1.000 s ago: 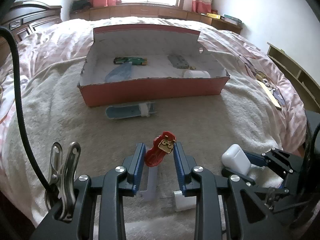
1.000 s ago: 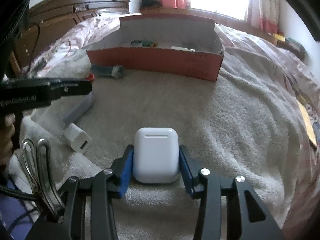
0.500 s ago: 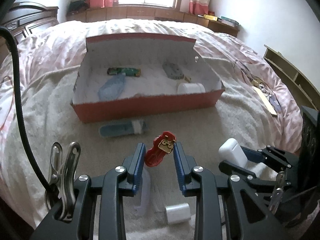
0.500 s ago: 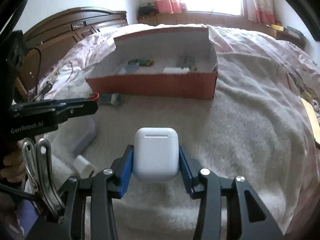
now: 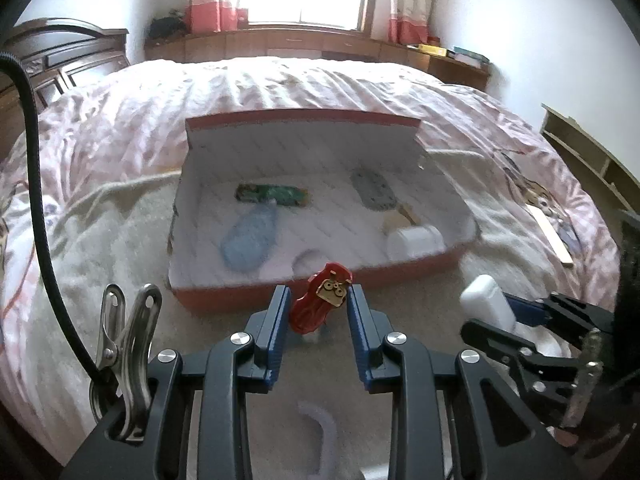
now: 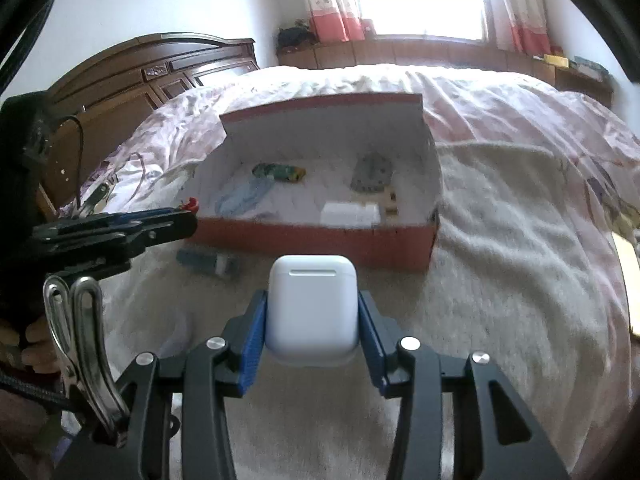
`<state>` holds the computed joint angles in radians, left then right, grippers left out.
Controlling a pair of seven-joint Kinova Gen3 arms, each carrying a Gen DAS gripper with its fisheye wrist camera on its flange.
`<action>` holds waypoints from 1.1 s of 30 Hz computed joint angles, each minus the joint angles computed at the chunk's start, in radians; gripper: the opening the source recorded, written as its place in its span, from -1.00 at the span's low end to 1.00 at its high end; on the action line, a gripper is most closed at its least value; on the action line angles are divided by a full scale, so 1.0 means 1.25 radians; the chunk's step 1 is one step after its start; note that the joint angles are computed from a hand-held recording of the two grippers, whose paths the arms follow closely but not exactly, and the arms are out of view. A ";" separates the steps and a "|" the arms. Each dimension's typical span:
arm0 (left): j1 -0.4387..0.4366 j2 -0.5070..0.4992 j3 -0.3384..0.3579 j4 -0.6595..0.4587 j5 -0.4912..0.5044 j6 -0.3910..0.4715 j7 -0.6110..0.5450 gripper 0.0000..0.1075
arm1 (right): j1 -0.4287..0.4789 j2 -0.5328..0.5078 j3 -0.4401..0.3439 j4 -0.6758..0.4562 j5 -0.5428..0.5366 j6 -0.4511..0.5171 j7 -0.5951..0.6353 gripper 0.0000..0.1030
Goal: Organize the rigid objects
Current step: 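Carry the earbud case and figurine over the box with both tools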
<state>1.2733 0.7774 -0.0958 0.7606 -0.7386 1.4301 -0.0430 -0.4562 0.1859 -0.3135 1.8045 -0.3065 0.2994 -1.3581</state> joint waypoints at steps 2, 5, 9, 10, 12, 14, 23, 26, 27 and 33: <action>-0.014 0.001 -0.003 -0.004 0.002 0.001 -0.005 -0.44 | -0.021 0.011 0.019 -0.021 0.027 0.002 -0.022 -0.11; -0.027 0.002 -0.008 -0.007 -0.001 -0.002 -0.009 -0.44 | -0.025 0.033 0.023 -0.060 0.043 0.010 -0.034 -0.11; -0.045 0.009 -0.009 -0.021 0.001 -0.001 -0.028 -0.44 | -0.035 0.062 0.035 -0.107 0.066 0.019 -0.064 -0.11; -0.049 0.011 -0.010 -0.025 0.003 0.001 -0.033 -0.44 | -0.032 0.070 0.032 -0.118 0.065 0.023 -0.067 -0.11; -0.055 0.013 -0.012 -0.028 0.006 0.000 -0.039 -0.44 | -0.032 0.085 0.034 -0.139 0.067 0.026 -0.080 -0.11; -0.063 0.015 -0.014 -0.027 0.010 -0.002 -0.042 -0.44 | -0.033 0.098 0.036 -0.156 0.072 0.025 -0.092 -0.11; -0.095 0.028 -0.015 -0.037 0.028 -0.001 -0.063 -0.44 | -0.069 0.143 0.071 -0.208 0.132 0.014 -0.161 -0.11; -0.101 0.040 -0.019 -0.055 0.030 0.008 -0.080 -0.44 | -0.069 0.156 0.070 -0.223 0.144 0.017 -0.171 -0.11; -0.103 0.042 -0.021 -0.056 0.033 0.007 -0.082 -0.44 | -0.068 0.162 0.070 -0.229 0.146 0.018 -0.174 -0.11; -0.121 0.043 -0.021 -0.045 0.049 -0.015 -0.082 -0.44 | -0.080 0.184 0.087 -0.252 0.169 0.025 -0.200 -0.11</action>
